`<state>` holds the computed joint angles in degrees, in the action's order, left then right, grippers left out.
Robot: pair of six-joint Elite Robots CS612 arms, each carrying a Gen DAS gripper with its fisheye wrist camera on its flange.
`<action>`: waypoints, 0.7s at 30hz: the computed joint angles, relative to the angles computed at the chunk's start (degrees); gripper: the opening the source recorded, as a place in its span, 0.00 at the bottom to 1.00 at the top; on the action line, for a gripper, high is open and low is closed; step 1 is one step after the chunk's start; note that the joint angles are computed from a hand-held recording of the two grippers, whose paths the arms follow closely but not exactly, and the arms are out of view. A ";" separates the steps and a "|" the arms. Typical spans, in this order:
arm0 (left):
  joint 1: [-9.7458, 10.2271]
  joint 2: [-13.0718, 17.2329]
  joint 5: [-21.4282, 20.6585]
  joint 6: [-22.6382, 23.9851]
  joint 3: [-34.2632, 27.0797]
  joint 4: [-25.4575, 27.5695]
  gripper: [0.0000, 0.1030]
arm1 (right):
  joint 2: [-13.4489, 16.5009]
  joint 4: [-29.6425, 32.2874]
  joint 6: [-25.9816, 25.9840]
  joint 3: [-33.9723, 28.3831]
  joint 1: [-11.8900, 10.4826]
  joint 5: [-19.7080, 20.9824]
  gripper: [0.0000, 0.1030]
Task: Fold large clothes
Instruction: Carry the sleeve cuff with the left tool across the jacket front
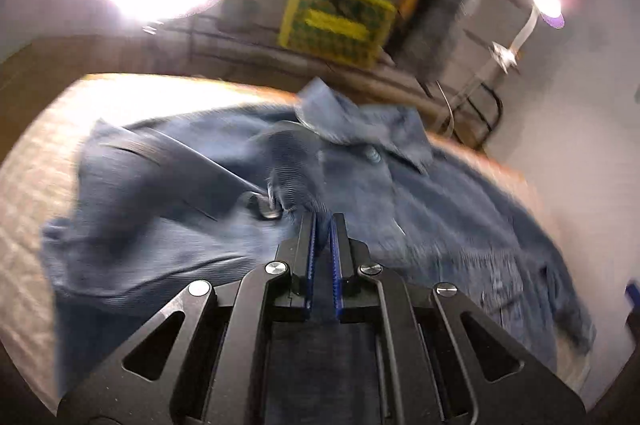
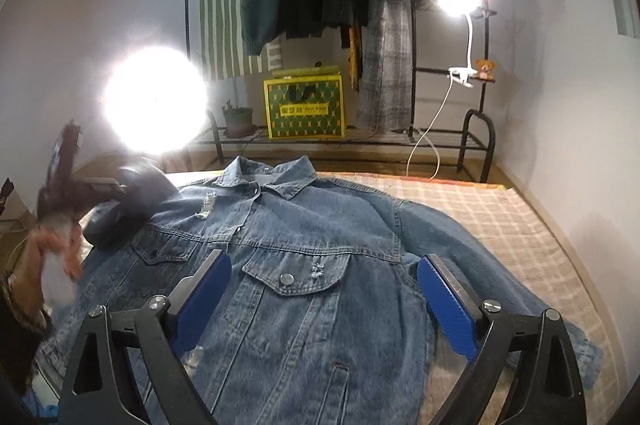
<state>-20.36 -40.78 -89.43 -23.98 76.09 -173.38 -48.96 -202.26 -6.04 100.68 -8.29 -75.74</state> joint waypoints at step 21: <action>5.56 -7.82 9.65 5.14 12.03 -3.02 0.42 | 14.47 36.54 2.35 -29.94 5.30 17.85 1.00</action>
<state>-14.80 -48.60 -79.78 -18.84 88.12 -176.40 -34.49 -165.73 -3.69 70.74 -3.00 -57.89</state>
